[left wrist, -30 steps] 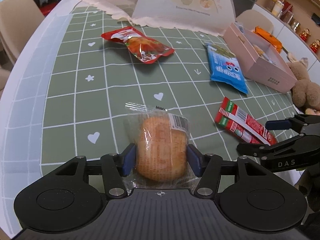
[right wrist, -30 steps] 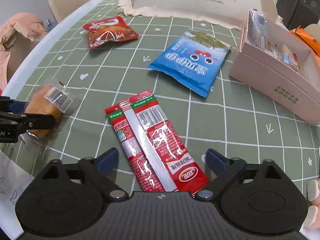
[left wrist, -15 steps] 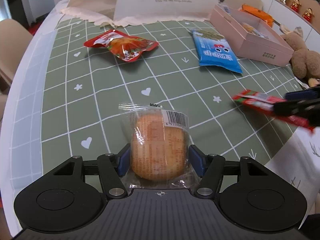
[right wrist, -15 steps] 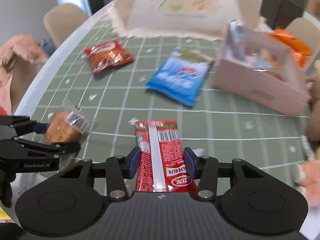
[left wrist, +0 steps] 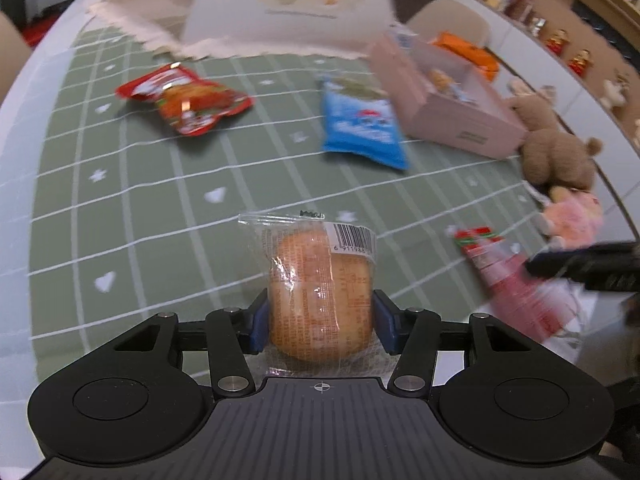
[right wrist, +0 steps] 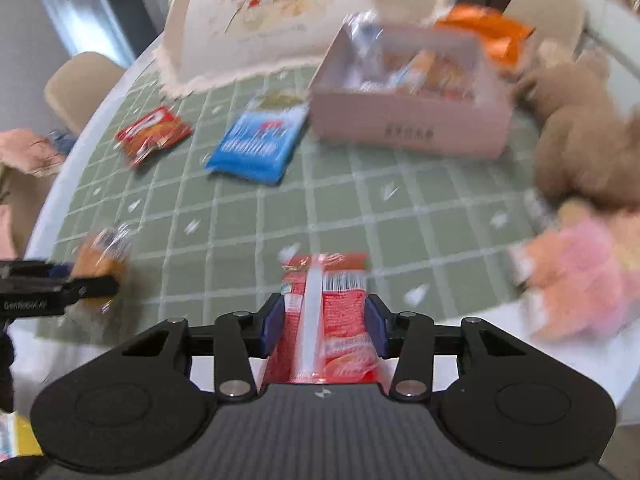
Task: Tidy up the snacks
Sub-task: 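Carry the bun and strip pack into the pink box and open both grippers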
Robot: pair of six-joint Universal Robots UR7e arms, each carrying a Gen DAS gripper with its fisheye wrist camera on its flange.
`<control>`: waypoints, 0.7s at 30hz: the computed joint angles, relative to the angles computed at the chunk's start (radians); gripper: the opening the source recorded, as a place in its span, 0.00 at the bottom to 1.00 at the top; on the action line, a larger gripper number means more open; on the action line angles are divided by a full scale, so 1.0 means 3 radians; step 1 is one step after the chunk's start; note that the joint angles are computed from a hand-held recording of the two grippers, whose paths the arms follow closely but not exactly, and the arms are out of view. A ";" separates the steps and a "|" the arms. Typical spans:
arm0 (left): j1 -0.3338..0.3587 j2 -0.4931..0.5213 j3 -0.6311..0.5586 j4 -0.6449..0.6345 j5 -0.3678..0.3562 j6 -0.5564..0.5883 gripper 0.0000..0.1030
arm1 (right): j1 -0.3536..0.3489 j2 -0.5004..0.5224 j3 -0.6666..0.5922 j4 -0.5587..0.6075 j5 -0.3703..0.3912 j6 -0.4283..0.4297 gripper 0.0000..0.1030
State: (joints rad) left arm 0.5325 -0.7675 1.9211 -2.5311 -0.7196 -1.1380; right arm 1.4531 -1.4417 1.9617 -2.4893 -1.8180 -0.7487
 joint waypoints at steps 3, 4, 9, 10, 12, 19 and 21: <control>-0.0020 0.0049 -0.0066 -0.0063 -0.0031 0.0046 0.55 | 0.0010 -0.0030 0.0059 0.0163 0.0054 -0.0135 0.53; -0.0030 0.0058 -0.0081 -0.0059 -0.0026 0.0035 0.55 | 0.0044 -0.0032 0.0138 0.0003 -0.0008 -0.0253 0.64; -0.0038 0.0061 -0.0136 0.0141 0.0001 -0.0153 0.55 | 0.0136 0.0092 0.0323 -0.0686 -0.0306 -0.0361 0.75; -0.0031 0.0070 -0.0161 0.0187 -0.0001 -0.0179 0.55 | 0.0131 0.0125 0.0299 -0.0699 -0.0321 -0.0265 0.76; -0.0014 0.0086 -0.0184 0.0152 -0.0046 -0.0150 0.55 | 0.0132 0.0232 0.0227 -0.0712 -0.0389 -0.0073 0.79; 0.0001 0.0201 -0.0276 -0.0064 -0.0119 0.0053 0.55 | 0.0144 0.0389 0.0317 -0.1072 -0.0655 -0.0259 0.61; 0.0012 0.0221 -0.0327 -0.0051 -0.0075 0.0139 0.55 | 0.0167 0.0338 0.0345 -0.1013 -0.0621 -0.0344 0.48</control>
State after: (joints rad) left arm 0.5360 -0.7011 1.8229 -2.5465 -0.7422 -1.0964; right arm 1.5033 -1.3403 2.0651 -2.7931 -2.0043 -0.8518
